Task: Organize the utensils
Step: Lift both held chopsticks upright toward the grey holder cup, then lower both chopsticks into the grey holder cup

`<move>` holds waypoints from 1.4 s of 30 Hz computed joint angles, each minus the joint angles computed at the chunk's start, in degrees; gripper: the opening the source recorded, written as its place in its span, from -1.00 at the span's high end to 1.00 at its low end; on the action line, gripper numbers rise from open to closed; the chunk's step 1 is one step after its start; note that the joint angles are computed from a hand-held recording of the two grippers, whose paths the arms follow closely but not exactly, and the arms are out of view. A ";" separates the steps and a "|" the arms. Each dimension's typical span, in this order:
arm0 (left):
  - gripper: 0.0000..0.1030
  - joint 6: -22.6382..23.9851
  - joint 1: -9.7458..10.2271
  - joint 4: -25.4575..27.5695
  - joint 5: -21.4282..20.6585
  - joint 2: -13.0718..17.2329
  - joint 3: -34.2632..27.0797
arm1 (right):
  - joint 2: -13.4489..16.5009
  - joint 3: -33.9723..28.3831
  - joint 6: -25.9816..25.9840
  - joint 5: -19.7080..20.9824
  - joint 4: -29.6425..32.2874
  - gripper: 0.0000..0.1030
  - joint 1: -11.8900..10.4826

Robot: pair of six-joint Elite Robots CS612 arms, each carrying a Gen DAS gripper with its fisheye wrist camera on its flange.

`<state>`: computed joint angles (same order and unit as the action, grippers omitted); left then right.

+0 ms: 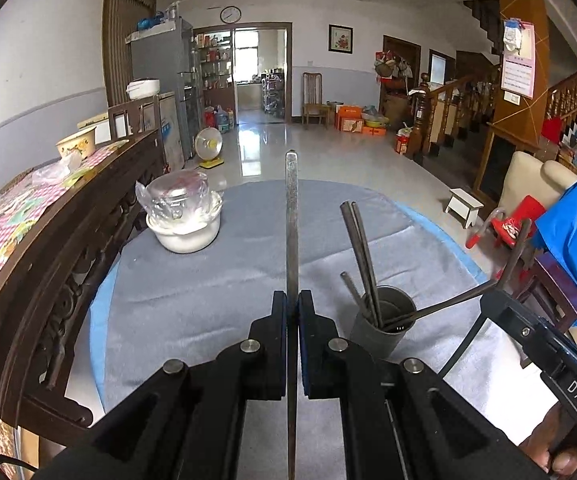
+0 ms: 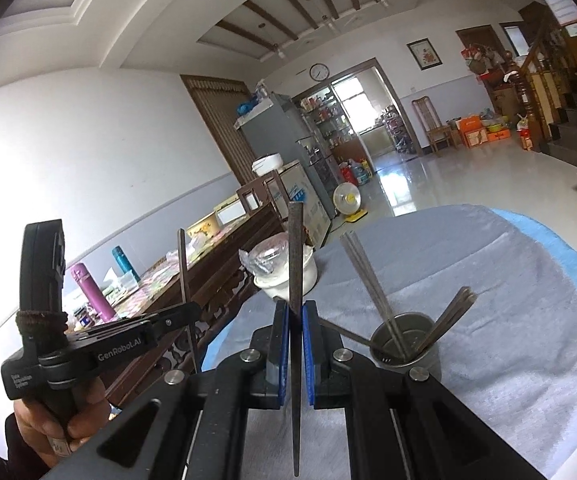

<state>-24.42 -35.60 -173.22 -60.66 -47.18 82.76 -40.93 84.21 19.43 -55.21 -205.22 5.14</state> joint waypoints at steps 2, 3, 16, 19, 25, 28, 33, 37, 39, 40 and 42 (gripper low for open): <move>0.89 0.58 -0.21 -0.01 0.38 0.19 -0.42 | -0.22 0.42 0.58 -0.21 -0.97 0.86 -0.21; 0.89 0.84 -0.29 0.06 0.29 0.26 -0.65 | -0.26 0.51 0.73 -0.24 -1.30 0.86 -0.33; 0.89 2.58 -1.02 0.30 0.89 0.85 -2.67 | -1.28 1.12 2.21 -1.58 -4.30 0.86 -1.35; 0.89 2.54 -0.92 0.07 0.24 0.94 -3.10 | -1.46 0.75 1.82 -2.19 -4.52 0.86 -1.44; 0.89 2.60 -0.08 -4.17 -3.71 1.22 -4.05 | -1.74 0.18 1.29 -5.61 -6.40 0.86 -1.34; 0.89 2.20 0.48 -7.55 -6.34 1.64 -4.82 | -1.75 -0.07 1.47 -8.57 -7.98 0.86 -1.24; 0.89 0.74 1.14 -13.29 -8.60 3.33 -7.40 | -1.19 -1.23 1.35 -14.89 -10.77 0.86 -0.59; 0.89 -0.01 1.03 -16.22 -6.82 5.46 -10.32 | -0.28 -2.45 0.47 -20.28 -12.45 0.86 0.32; 0.89 -0.15 0.81 -17.82 -4.66 7.06 -12.26 | 0.43 -3.36 -0.03 -22.51 -12.52 0.86 0.77; 0.89 -0.53 0.80 -18.37 -4.24 7.71 -13.01 | 0.96 -3.99 0.11 -23.43 -12.29 0.86 0.95; 0.89 -1.36 0.89 -18.46 -3.63 9.27 -15.13 | 1.84 -5.12 1.14 -24.64 -11.61 0.86 1.18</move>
<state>-25.78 -34.71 -191.68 -64.29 -37.90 67.63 -39.09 79.08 20.57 -79.86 -216.83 6.32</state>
